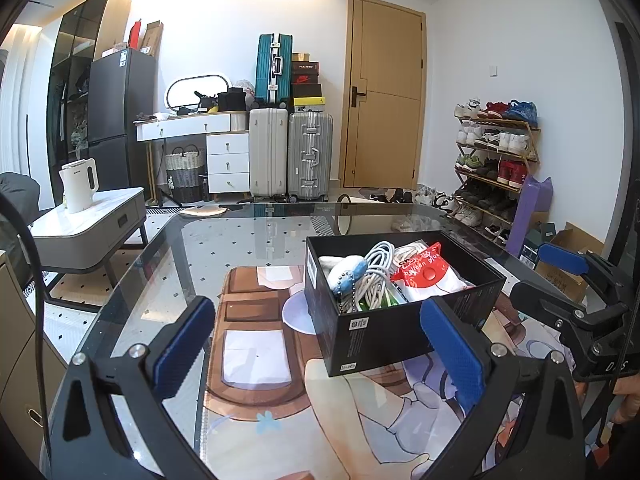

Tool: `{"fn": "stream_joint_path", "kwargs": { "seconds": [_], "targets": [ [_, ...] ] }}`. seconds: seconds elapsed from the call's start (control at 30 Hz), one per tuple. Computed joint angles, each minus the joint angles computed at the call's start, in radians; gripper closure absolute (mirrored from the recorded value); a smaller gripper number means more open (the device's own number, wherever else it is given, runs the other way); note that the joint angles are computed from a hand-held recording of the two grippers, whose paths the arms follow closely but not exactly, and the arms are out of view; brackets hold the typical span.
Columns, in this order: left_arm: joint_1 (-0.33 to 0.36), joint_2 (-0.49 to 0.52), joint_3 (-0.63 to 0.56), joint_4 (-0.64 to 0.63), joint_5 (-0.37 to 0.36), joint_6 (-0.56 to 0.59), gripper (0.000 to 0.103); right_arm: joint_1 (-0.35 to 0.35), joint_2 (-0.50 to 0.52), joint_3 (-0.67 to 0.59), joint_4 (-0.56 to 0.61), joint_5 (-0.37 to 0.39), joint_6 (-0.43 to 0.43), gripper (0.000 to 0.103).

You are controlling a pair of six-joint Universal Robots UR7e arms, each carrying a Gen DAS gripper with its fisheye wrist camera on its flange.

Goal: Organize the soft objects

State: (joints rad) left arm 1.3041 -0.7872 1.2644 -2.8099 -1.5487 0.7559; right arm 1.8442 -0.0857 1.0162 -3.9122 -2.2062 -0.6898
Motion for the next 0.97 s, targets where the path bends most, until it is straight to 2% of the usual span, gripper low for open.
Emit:
{"fn": "stream_joint_path", "kwargs": {
  "seconds": [0.97],
  "targets": [
    [0.000, -0.001, 0.008, -0.011, 0.002, 0.003, 0.000, -0.002, -0.006, 0.010, -0.006, 0.003, 0.000, 0.001]
  ]
}}
